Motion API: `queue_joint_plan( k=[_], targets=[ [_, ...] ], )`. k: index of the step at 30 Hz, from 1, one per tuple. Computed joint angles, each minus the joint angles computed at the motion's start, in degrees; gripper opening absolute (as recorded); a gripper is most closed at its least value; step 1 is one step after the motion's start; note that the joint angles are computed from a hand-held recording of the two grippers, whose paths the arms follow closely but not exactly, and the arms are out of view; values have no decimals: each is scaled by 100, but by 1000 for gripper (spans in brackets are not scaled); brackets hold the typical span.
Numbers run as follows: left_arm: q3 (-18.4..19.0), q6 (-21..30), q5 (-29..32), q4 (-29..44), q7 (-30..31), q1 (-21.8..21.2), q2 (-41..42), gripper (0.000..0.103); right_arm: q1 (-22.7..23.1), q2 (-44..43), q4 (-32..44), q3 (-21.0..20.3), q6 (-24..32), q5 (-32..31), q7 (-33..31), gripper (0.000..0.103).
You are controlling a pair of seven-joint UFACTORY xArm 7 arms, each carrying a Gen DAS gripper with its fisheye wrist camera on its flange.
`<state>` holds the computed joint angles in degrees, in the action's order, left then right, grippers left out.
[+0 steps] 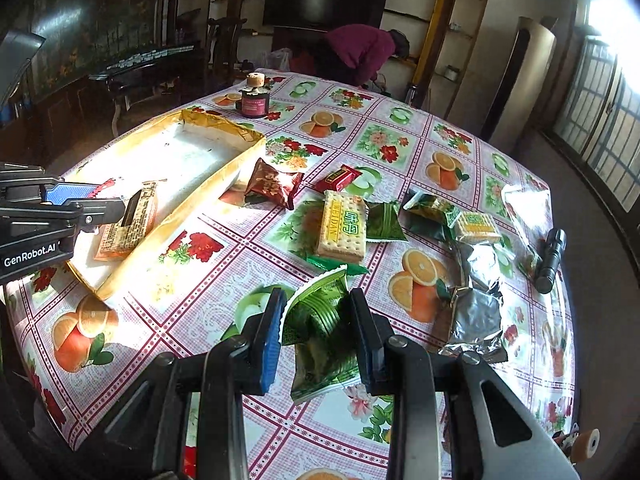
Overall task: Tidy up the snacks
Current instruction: 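Carry the red-and-white candy with left tool while right tool carries green snack to tray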
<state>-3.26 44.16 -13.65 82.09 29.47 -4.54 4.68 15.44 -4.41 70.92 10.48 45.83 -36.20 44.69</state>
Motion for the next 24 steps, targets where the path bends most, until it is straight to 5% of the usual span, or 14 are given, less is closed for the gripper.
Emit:
queue_joint_plan(
  k=[24],
  targets=[
    [68,218,-73,342,-34,300,435,24,623,1089,1225,-218,394,51,-473,31]
  ],
)
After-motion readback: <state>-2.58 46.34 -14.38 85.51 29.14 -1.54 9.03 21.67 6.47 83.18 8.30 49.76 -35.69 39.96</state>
